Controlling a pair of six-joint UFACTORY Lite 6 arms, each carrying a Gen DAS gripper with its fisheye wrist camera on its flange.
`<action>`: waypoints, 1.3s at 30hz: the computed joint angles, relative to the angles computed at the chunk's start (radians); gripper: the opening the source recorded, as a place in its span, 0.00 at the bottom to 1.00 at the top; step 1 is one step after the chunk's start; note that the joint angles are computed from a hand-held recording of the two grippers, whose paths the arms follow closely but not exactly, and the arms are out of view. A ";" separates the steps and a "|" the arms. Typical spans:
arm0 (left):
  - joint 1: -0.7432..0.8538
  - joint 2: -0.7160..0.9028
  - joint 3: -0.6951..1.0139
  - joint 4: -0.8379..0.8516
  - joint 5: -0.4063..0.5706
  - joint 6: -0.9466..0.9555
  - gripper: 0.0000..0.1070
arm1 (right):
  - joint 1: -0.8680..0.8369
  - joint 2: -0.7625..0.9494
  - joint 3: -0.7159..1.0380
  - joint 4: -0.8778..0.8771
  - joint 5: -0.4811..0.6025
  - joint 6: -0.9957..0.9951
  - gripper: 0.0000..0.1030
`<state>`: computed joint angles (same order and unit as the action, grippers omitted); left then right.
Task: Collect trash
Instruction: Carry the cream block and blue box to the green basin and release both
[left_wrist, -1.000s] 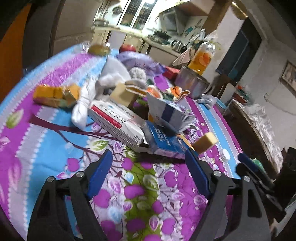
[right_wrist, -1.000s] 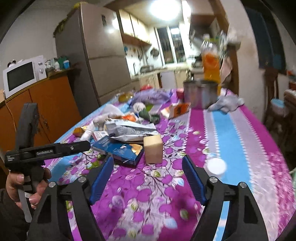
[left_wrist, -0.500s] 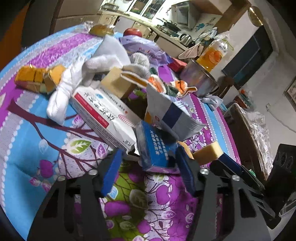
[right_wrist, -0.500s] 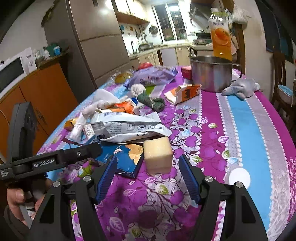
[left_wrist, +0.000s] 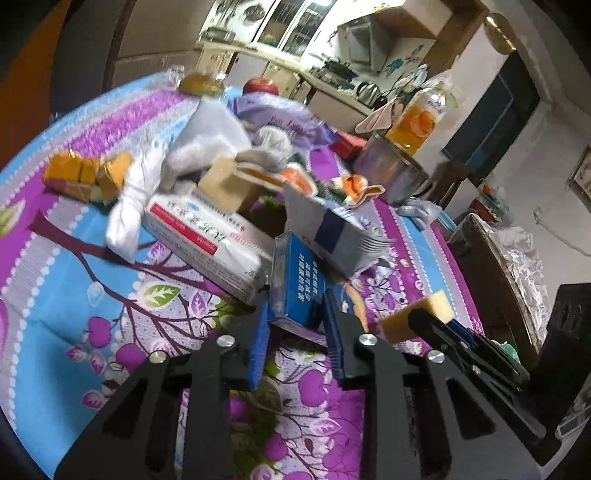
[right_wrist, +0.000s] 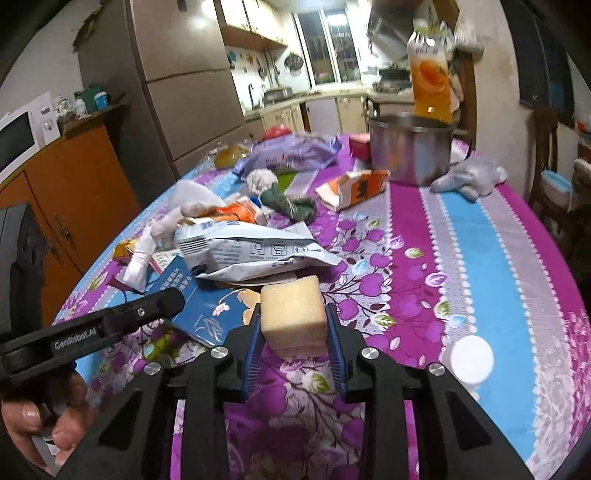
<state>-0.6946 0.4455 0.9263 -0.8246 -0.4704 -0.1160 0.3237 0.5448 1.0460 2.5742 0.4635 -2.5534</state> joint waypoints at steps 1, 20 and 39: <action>-0.017 -0.015 -0.005 -0.052 -0.014 0.054 0.21 | 0.002 -0.036 -0.049 0.057 0.023 -0.058 0.31; -0.338 -0.029 0.153 -0.604 -0.298 0.670 0.10 | -0.070 -0.571 -0.555 0.338 0.169 -0.367 0.30; -0.466 0.335 0.795 -0.742 -0.273 1.079 0.10 | -0.779 -1.056 -0.726 -0.497 0.123 0.215 0.30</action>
<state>-1.1608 0.7808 1.7209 -1.5666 -0.7431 0.9632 -0.4552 -0.5113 0.3204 2.0770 0.5865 -2.3379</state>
